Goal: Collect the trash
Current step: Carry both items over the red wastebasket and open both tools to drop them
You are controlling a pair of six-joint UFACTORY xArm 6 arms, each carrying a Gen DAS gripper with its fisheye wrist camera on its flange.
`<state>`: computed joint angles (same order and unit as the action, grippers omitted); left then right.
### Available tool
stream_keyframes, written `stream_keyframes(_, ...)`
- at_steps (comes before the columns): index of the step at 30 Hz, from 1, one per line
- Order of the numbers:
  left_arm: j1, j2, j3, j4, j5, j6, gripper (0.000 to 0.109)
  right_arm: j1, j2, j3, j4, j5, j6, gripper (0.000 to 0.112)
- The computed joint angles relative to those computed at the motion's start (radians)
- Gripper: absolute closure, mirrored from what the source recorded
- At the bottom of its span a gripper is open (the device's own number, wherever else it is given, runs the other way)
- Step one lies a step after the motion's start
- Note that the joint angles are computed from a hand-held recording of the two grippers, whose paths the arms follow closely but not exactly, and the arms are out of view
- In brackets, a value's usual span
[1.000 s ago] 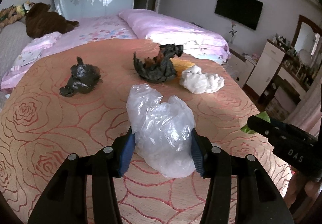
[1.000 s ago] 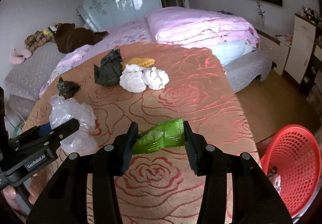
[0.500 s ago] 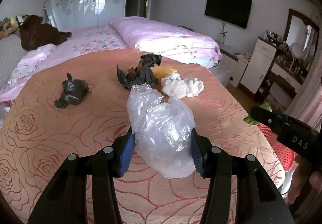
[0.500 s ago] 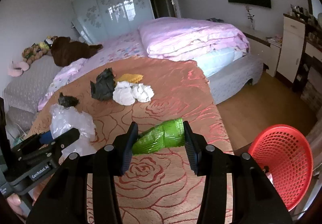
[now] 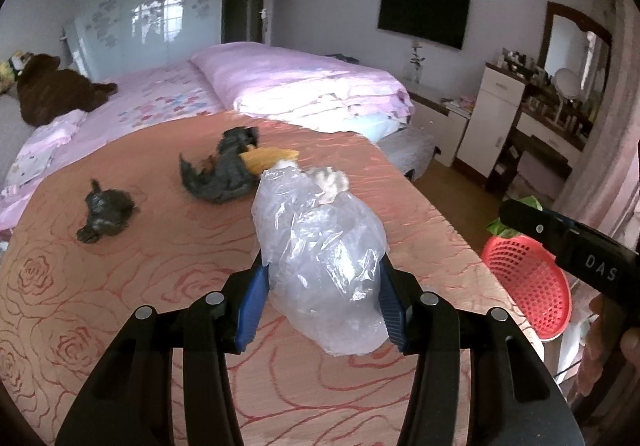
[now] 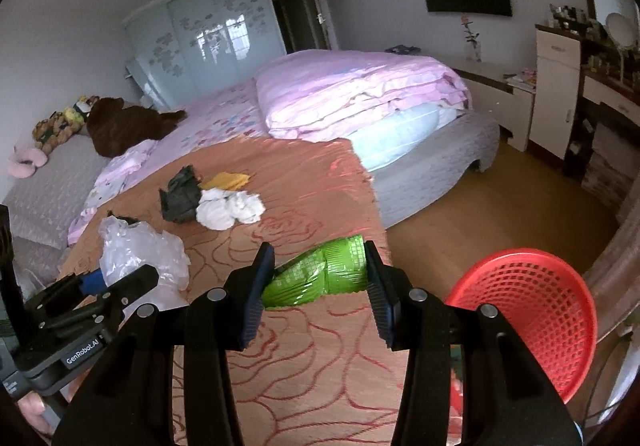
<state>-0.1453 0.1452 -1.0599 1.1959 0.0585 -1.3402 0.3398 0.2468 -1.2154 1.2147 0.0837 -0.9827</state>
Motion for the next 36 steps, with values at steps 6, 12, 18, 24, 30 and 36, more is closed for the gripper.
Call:
stream_keyframes(6, -0.048, 0.038, -0.036, -0.081, 0.002, 0.099, 0.061, -0.05, -0.033, 0.043, -0.049, -0.001, 0.052, 0.068)
stream_keyframes(12, -0.094, 0.073, -0.078, -0.128, 0.016, 0.178, 0.061, -0.088, -0.074, 0.105, -0.091, -0.032, 0.064, 0.068)
stream_keyframes(18, -0.134, 0.108, -0.112, -0.277, 0.002, 0.338, 0.061, -0.15, -0.093, 0.142, -0.128, -0.022, 0.108, 0.068)
stream_keyframes(24, -0.188, 0.15, -0.151, -0.488, -0.009, 0.557, 0.061, -0.183, -0.111, 0.175, -0.196, -0.048, 0.143, 0.068)
stream_keyframes(30, -0.263, 0.213, -0.206, -0.818, -0.008, 0.879, 0.061, -0.226, -0.107, 0.183, -0.152, -0.041, 0.123, 0.068)
stream_keyframes(36, -0.338, 0.288, -0.288, -1.128, 0.037, 1.183, 0.061, -0.259, -0.085, 0.181, -0.129, -0.032, 0.125, 0.068)
